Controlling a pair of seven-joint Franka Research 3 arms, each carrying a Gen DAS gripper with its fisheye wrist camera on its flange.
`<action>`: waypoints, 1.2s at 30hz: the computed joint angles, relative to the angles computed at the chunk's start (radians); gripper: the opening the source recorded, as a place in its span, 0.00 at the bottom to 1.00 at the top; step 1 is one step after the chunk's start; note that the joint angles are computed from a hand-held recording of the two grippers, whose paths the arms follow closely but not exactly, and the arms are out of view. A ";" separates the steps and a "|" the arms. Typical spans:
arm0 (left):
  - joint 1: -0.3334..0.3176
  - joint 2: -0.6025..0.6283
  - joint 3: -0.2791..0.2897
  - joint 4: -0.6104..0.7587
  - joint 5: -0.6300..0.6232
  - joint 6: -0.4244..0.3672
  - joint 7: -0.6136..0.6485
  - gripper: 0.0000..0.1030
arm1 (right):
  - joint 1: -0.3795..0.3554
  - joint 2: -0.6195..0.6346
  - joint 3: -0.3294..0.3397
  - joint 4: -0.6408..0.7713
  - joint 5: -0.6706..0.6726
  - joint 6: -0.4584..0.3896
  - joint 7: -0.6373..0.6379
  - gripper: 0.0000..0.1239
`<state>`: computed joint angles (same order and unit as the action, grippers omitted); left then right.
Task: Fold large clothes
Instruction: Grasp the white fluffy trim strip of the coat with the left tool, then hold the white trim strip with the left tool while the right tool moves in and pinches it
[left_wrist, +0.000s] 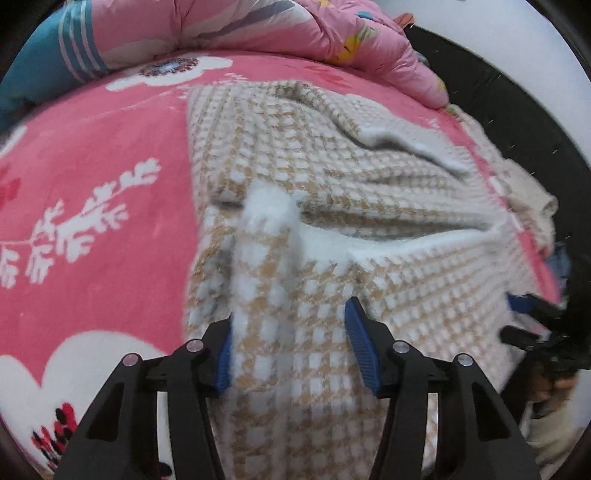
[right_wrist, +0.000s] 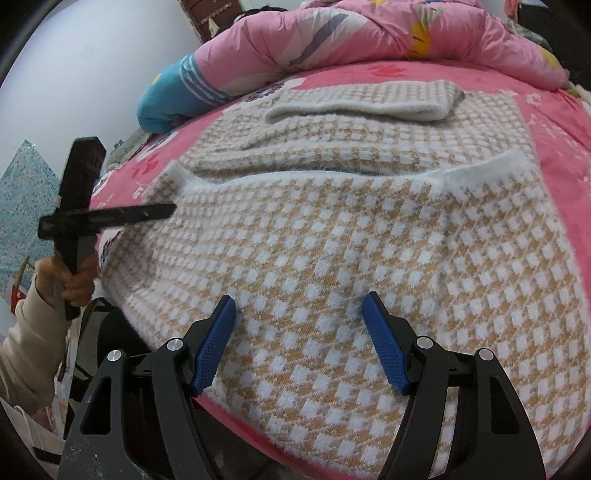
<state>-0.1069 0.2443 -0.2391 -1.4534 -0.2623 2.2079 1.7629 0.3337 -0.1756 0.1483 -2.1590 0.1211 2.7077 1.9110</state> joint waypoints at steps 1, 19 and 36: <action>-0.015 -0.009 0.005 -0.014 0.041 0.023 -0.021 0.50 | 0.001 -0.001 -0.003 0.000 0.006 -0.002 -0.006 0.54; -0.126 -0.081 0.035 -0.175 0.536 0.228 -0.450 0.40 | -0.041 -0.030 0.001 0.029 -0.101 -0.034 0.176 0.65; -0.134 -0.088 0.033 -0.189 0.601 0.231 -0.555 0.40 | -0.092 0.017 -0.129 0.100 0.130 -0.003 -0.005 0.60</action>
